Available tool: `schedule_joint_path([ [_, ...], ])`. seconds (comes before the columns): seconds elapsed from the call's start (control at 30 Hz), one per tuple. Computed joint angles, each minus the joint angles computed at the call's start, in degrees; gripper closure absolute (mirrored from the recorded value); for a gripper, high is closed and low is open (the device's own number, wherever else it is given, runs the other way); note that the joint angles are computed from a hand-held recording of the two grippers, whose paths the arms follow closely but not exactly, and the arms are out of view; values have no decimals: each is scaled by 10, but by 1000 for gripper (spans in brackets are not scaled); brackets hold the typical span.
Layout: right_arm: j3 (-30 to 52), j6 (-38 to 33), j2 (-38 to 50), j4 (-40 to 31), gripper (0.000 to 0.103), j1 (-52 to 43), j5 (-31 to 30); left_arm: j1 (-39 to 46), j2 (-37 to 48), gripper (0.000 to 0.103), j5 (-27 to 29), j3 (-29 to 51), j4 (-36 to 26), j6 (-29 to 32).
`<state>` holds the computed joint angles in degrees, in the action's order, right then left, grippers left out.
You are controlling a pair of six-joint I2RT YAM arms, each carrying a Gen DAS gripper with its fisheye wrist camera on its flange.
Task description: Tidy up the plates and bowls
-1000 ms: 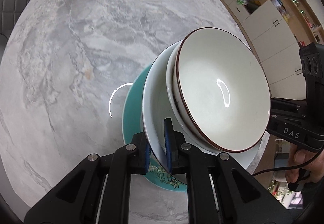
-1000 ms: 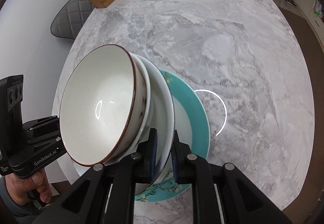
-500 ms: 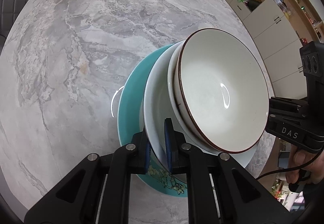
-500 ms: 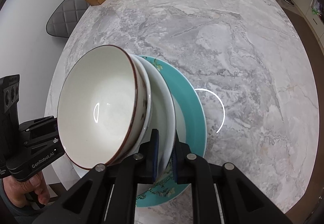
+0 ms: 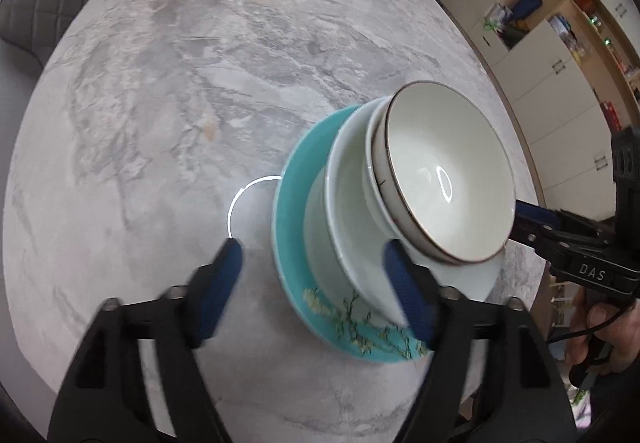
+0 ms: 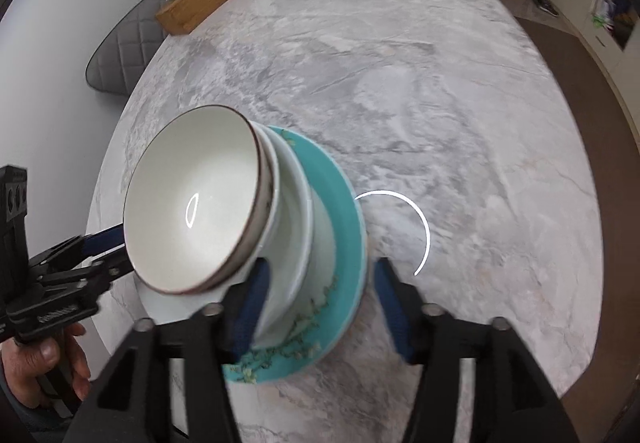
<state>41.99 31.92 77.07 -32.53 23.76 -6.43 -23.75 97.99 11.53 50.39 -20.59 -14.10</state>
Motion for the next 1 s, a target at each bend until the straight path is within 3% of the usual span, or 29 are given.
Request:
schedule_joint_path([
  [0.07,-26,21,-66,-17,18,0,7,9,-51,0,-3,-26,-13,-6],
  [0.2,-44,58,-144,-58,1,19,32,1,-143,0,-62,-54,-67,-23],
  [0.33,-43,65,-176,-74,0,54,67,-20,-263,0,-112,-109,-72,-80],
  [0.43,-46,54,-212,-78,0,73,74,-53,-324,0,-131,-119,-120,-141],
  [0.53,-37,36,-249,-96,0,83,87,-146,-392,0,-219,-117,-179,-233],
  [0.7,24,44,-307,-185,0,126,121,-338,-352,0,-386,1,-364,-406],
  [0.77,64,75,-324,-239,0,169,163,-428,-306,0,-470,70,-474,-511],
  [0.9,144,162,-327,-337,0,276,237,-544,-300,0,-515,134,-561,-616],
  [1.0,210,271,-300,-419,0,412,336,-569,-303,0,-491,159,-587,-647],
])
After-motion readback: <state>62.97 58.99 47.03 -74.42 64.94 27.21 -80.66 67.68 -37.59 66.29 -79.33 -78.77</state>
